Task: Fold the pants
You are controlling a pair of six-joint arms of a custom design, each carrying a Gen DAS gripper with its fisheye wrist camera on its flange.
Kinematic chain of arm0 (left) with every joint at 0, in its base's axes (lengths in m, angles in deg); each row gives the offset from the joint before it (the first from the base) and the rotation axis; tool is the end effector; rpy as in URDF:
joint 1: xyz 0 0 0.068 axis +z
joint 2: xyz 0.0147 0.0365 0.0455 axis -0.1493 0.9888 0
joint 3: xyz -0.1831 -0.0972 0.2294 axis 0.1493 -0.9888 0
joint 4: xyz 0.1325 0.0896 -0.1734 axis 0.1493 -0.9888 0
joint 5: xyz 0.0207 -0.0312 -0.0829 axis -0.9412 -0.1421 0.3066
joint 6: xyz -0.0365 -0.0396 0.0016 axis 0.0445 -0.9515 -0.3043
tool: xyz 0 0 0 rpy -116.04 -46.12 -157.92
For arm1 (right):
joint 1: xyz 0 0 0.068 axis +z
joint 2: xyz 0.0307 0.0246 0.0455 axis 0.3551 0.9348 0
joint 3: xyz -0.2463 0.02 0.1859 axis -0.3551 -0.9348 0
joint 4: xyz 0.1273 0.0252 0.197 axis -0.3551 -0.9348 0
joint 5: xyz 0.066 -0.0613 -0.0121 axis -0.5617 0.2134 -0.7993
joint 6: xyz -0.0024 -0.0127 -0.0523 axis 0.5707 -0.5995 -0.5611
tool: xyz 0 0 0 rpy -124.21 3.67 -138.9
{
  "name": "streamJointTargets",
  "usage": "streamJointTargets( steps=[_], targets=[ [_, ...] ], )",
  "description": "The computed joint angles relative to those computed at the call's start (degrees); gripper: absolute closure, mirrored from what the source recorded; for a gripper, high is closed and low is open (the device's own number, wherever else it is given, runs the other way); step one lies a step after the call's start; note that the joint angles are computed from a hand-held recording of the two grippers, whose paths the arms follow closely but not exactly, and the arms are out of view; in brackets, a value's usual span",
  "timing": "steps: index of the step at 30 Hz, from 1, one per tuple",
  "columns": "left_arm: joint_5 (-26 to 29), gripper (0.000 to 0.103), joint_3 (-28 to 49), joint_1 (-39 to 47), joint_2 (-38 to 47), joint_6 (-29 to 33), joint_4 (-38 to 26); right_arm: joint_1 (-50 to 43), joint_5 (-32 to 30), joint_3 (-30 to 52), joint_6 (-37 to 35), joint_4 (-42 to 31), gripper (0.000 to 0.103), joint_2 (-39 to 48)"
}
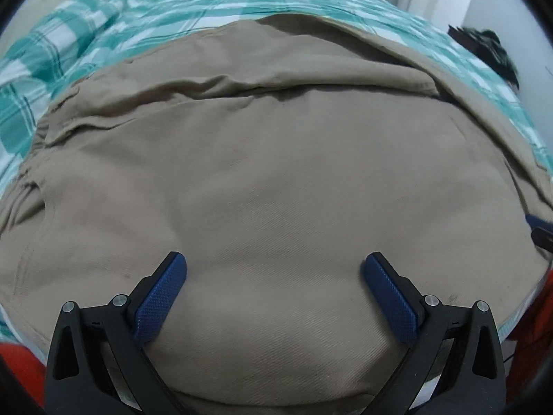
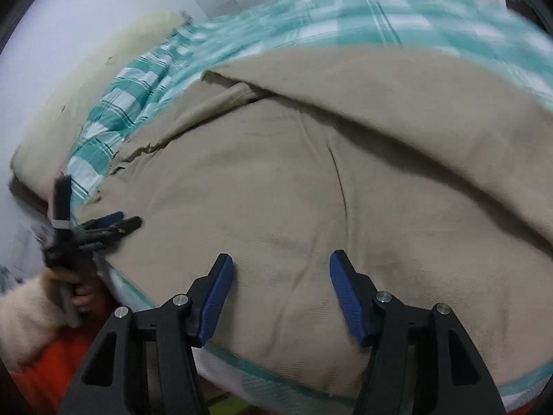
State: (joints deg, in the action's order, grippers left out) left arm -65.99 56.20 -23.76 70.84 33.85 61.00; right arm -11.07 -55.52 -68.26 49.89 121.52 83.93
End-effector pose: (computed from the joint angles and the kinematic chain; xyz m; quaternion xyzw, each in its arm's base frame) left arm 0.3086 -0.0871 0.0731 0.1681 0.9535 -0.0702 0.2400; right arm 0.1921 -0.0956 0.0481 0.0344 0.9378 0.1793 0.2952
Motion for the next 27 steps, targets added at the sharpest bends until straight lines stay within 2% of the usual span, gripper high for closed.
streamJointTargets(
  steps=[3, 6, 8, 9, 11, 27],
  targets=[
    [-0.1, 0.001, -1.01, -0.2, 0.34, -0.51, 2.33, -0.86, -1.13, 0.62, -2.24, -0.66, 0.044, 0.83],
    [-0.5, 0.001, -1.63, -0.28, 0.42, -0.39, 3.41, -3.29, -3.39, -0.19, -3.76, 1.74, 0.044, 3.4],
    [-0.31, 0.001, -1.95, -0.13, 0.6, -0.21, 3.92, -2.48, -2.2, -1.75, -3.12, 4.87, 0.044, 3.57],
    [-0.41, 0.001, -2.52, -0.31, 0.38, -0.3, 4.41, -0.31, -1.11, -2.76, -0.51, 8.06, 0.043, 3.9],
    [-0.37, 0.001, -3.04, -0.19, 0.4, -0.15, 5.3, 0.24, -0.64, -2.83, 0.55, 9.27, 0.043, 3.99],
    [-1.81, 0.001, -4.49, -1.16, 0.14, -1.02, 7.58, 0.15, 0.01, -4.45, -0.11, 13.47, 0.043, 5.09]
  ],
)
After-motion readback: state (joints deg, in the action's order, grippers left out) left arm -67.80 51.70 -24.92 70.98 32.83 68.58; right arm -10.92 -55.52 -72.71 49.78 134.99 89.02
